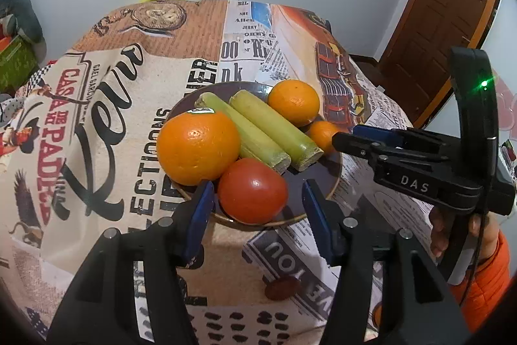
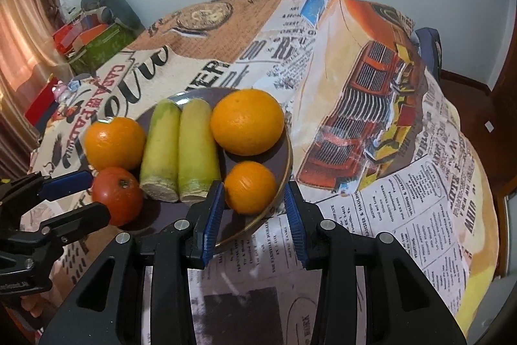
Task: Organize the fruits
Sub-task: 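Lower the tomato onto the plate with the left gripper while the right lowers the mandarin there, then move the left gripper to the peeled pomelo segment while the right grasps another mandarin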
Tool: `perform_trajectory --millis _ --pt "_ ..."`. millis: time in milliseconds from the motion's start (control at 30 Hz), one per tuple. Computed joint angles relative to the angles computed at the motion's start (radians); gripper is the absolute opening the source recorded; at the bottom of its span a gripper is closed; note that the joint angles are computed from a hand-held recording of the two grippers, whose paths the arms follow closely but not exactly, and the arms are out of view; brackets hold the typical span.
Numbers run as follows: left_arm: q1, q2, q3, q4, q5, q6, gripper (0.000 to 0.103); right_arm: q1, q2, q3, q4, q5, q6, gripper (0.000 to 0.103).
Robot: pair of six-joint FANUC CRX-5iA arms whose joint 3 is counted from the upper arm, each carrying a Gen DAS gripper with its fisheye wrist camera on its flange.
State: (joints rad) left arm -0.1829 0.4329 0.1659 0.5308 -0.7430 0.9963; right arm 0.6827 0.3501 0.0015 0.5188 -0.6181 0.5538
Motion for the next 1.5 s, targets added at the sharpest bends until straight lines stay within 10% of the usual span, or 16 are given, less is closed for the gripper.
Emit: perform_trajectory --millis 900,1500 --pt "0.052 -0.329 -0.348 -0.019 0.012 -0.089 0.074 0.213 -0.237 -0.233 0.199 -0.118 -0.261 0.038" --pt "0.006 -0.264 -0.337 -0.234 0.002 0.058 0.076 0.255 -0.288 -0.313 0.060 -0.135 -0.253 0.038"
